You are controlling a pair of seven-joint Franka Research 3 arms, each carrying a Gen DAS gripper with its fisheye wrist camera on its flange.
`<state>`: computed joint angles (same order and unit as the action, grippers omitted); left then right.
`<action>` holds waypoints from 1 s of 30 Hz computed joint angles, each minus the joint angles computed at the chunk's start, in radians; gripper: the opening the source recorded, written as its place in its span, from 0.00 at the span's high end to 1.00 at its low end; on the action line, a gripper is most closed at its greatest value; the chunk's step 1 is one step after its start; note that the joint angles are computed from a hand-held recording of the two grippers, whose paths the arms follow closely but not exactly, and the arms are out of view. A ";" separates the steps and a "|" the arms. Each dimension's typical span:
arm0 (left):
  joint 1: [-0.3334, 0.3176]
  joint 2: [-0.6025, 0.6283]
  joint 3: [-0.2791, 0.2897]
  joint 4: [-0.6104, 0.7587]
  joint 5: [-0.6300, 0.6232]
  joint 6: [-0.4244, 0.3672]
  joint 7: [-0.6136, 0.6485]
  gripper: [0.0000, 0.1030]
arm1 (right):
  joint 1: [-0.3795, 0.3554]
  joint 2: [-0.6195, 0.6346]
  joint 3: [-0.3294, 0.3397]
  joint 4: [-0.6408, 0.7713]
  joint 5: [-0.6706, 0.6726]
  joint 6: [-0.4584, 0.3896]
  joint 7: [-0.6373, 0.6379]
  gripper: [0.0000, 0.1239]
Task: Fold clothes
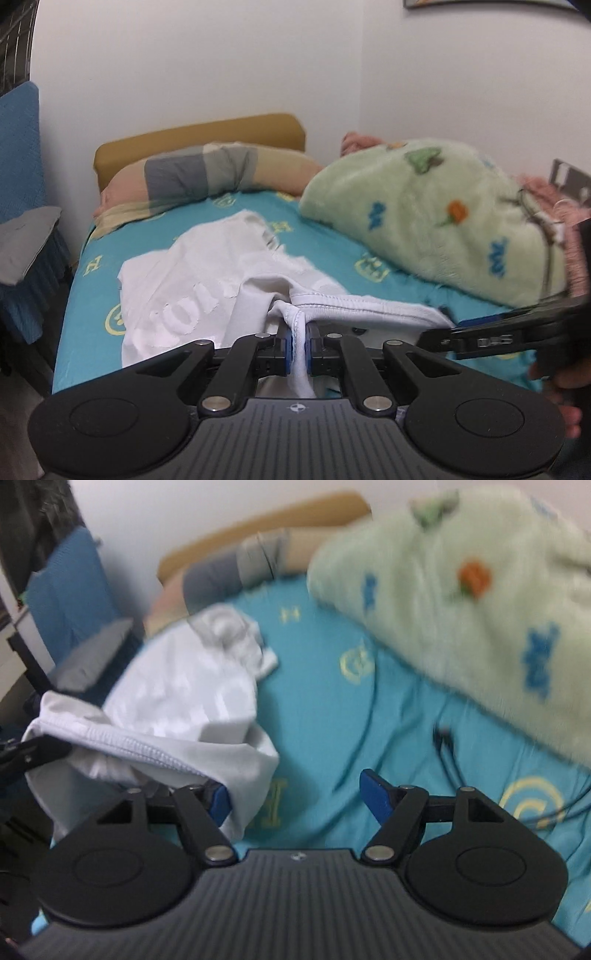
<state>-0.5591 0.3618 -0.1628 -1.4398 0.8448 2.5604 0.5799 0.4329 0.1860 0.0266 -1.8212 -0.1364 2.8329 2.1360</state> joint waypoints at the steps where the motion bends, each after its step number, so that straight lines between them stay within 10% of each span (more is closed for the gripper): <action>1: 0.004 0.016 0.001 0.016 -0.010 -0.009 0.003 0.92 | -0.010 0.006 0.015 0.000 0.031 0.024 -0.030 0.41; 9: 0.038 0.087 0.031 0.103 -0.108 -0.093 -0.030 0.68 | -0.128 0.133 0.209 0.106 0.503 0.185 -0.406 0.41; 21: 0.018 0.014 0.017 0.041 -0.030 -0.044 0.075 0.52 | -0.005 0.226 0.019 0.184 0.494 0.187 -0.204 0.39; 30: -0.110 0.286 0.078 0.417 -0.002 -0.235 0.129 0.52 | 0.058 0.208 -0.063 0.154 0.368 0.185 -0.060 0.39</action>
